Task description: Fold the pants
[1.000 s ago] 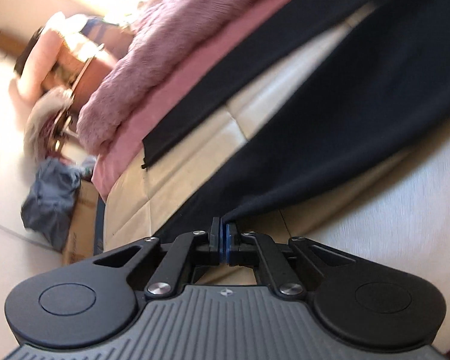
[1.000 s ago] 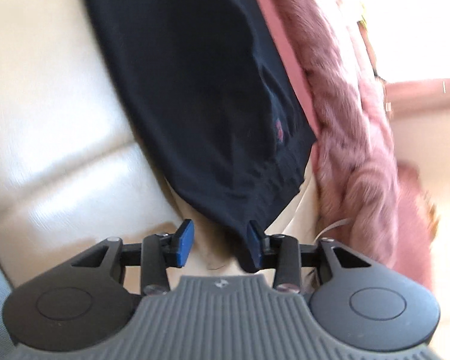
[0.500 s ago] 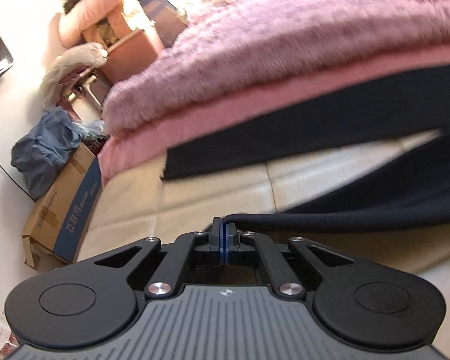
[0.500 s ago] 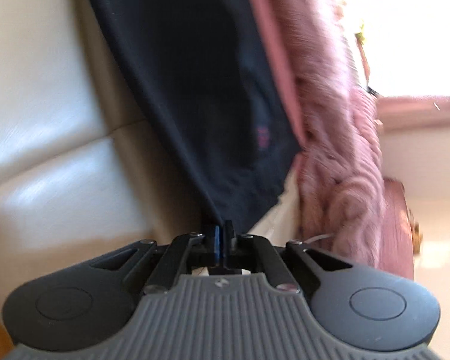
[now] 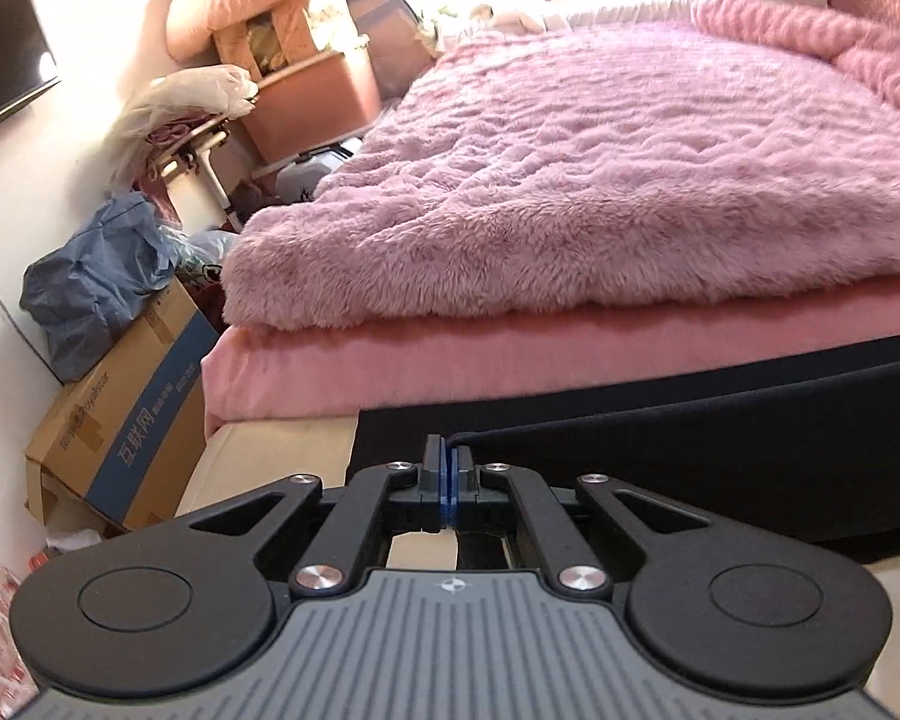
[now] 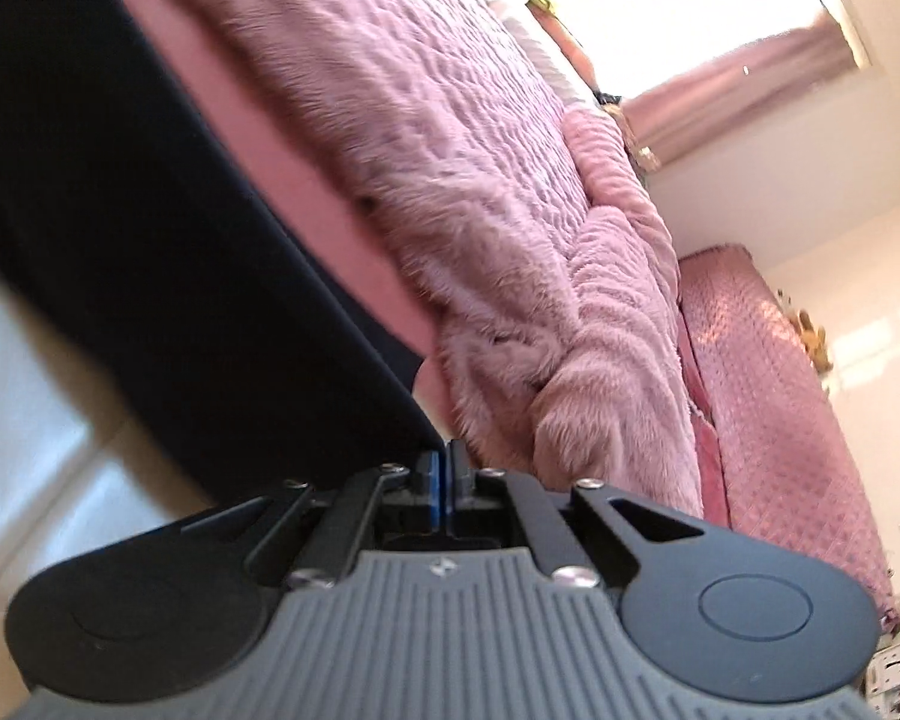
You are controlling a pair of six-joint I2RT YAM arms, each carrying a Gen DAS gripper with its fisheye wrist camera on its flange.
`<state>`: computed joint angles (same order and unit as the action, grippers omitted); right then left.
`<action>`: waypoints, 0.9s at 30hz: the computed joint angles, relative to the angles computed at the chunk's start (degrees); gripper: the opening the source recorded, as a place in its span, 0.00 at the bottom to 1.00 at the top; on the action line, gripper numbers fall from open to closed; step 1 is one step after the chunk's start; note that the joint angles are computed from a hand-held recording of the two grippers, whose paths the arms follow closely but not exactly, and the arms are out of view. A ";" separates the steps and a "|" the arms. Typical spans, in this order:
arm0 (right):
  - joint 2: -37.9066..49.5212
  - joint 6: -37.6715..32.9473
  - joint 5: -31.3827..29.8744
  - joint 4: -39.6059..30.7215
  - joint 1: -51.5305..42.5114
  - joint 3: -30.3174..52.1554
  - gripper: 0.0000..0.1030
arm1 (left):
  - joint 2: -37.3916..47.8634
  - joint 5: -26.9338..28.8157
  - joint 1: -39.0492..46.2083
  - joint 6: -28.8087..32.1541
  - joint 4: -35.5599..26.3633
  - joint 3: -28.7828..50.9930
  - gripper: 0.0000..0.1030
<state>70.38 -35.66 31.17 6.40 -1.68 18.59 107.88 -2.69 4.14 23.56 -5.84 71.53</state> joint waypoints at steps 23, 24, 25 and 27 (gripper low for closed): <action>57.94 5.77 -3.08 1.54 -5.93 43.06 0.00 | 39.22 -14.46 -8.44 5.27 -13.55 42.18 0.01; 58.54 6.47 -3.27 1.55 -6.06 43.61 0.00 | 39.95 -14.62 -8.47 5.42 -13.60 42.80 0.01; 58.95 7.06 -3.60 1.82 -6.15 43.82 0.00 | 40.34 -14.97 -8.58 5.79 -13.25 42.70 0.01; 59.82 7.78 -4.08 3.11 -6.50 43.82 0.00 | 40.28 -15.39 -8.78 6.28 -11.15 41.22 0.04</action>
<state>130.19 -27.88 27.09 9.51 -8.18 62.41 148.16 -18.08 -4.64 29.85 -16.99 112.75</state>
